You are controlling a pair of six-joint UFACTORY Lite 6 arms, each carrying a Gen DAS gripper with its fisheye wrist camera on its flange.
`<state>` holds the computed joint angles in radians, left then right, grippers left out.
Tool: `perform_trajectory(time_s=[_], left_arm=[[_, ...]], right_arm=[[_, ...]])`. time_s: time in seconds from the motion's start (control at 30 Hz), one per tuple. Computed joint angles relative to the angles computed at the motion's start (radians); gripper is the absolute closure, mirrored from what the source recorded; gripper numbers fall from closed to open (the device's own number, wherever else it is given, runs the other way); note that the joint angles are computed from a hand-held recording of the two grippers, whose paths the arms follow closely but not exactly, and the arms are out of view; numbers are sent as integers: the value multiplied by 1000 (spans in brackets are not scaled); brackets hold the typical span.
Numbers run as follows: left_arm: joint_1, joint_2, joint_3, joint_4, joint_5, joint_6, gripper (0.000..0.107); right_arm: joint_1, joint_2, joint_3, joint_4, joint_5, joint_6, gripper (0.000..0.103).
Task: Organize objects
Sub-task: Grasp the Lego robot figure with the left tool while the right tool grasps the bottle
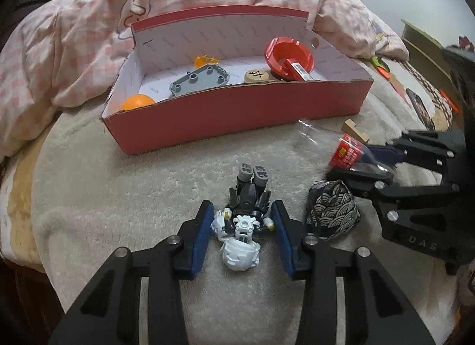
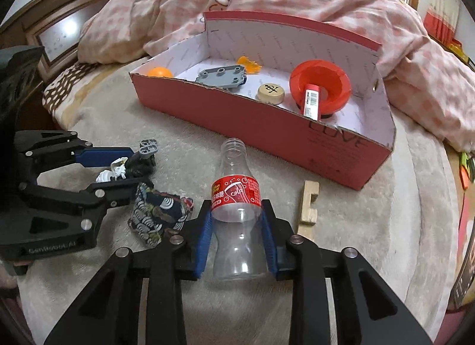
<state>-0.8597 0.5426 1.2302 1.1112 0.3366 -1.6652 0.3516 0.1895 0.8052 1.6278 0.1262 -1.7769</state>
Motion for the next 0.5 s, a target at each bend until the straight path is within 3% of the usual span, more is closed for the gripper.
perform_trajectory(time_s=[0.5], left_arm=[[-1,-63,-55,49,-3,-89,67]], right_arm=[[-65,-155,-139,63,67,-27,71]])
